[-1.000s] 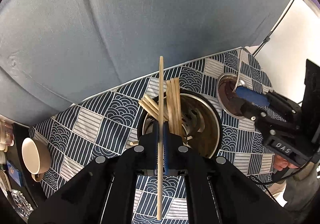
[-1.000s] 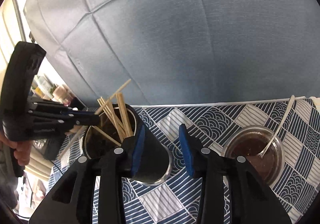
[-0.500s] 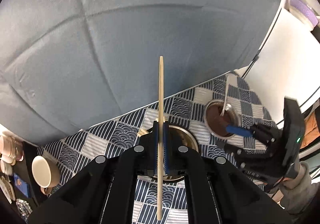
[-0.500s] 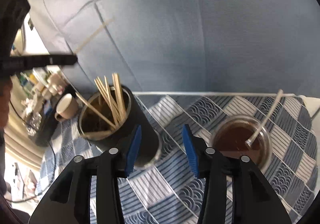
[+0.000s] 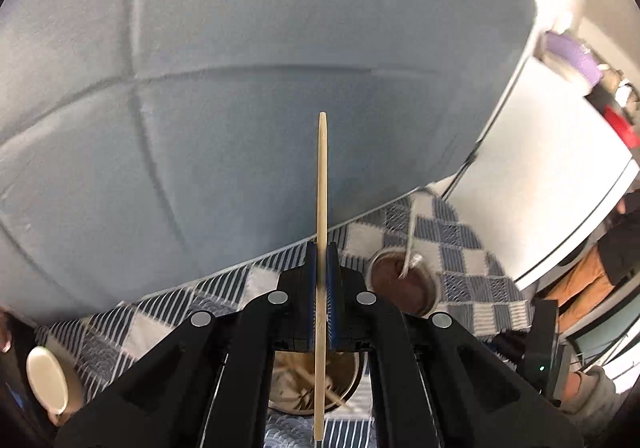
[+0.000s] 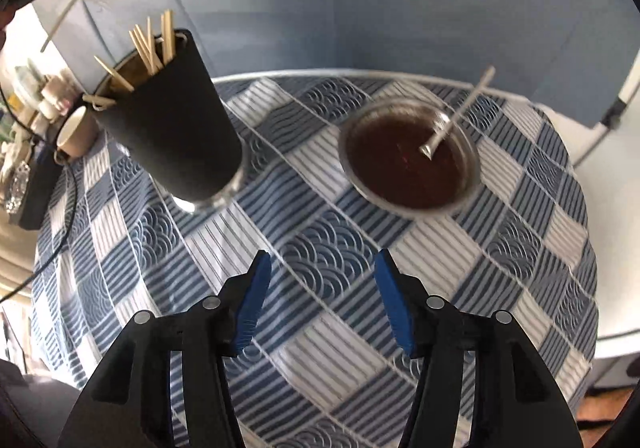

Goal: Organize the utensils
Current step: 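Lower the left tool's chopstick into the holder and open the left tool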

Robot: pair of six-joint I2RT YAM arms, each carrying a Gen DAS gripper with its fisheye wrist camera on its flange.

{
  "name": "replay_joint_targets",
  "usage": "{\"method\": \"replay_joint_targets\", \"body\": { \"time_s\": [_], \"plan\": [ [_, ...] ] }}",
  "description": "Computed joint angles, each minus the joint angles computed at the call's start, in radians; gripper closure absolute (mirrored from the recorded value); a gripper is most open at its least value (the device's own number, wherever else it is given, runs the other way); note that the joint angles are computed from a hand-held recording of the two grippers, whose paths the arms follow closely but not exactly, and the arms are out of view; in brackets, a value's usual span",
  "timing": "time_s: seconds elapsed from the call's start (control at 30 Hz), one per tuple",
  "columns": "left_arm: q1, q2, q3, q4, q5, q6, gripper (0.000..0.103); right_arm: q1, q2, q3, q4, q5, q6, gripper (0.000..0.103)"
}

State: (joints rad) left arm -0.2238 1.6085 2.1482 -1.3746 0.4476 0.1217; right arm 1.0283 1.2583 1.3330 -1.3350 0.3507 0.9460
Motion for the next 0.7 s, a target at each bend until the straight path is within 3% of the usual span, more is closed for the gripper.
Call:
{"method": "replay_joint_targets", "body": {
  "time_s": [0.17,0.43,0.57,0.63,0.7],
  "plan": [
    [0.022,-0.101,-0.304,0.229,0.109,0.028,0.098,0.046,0.049,0.053,-0.048,-0.003,0.016,0.049],
    [0.083,-0.221,-0.566,0.402,0.182,0.047,0.098,0.095,0.128,0.126,-0.057,0.020,0.008,0.045],
    [0.131,-0.287,-0.722,0.591,0.258,-0.011,0.098,0.117,0.160,0.149,-0.055,0.008,0.002,0.045],
    [0.119,-0.332,-0.828,0.739,0.232,-0.082,0.098,0.127,0.175,0.158,-0.067,0.000,0.003,0.045],
    [0.119,-0.329,-0.861,0.780,0.239,-0.116,0.098,0.140,0.182,0.159,-0.085,0.001,0.018,0.045]
  ]
}}
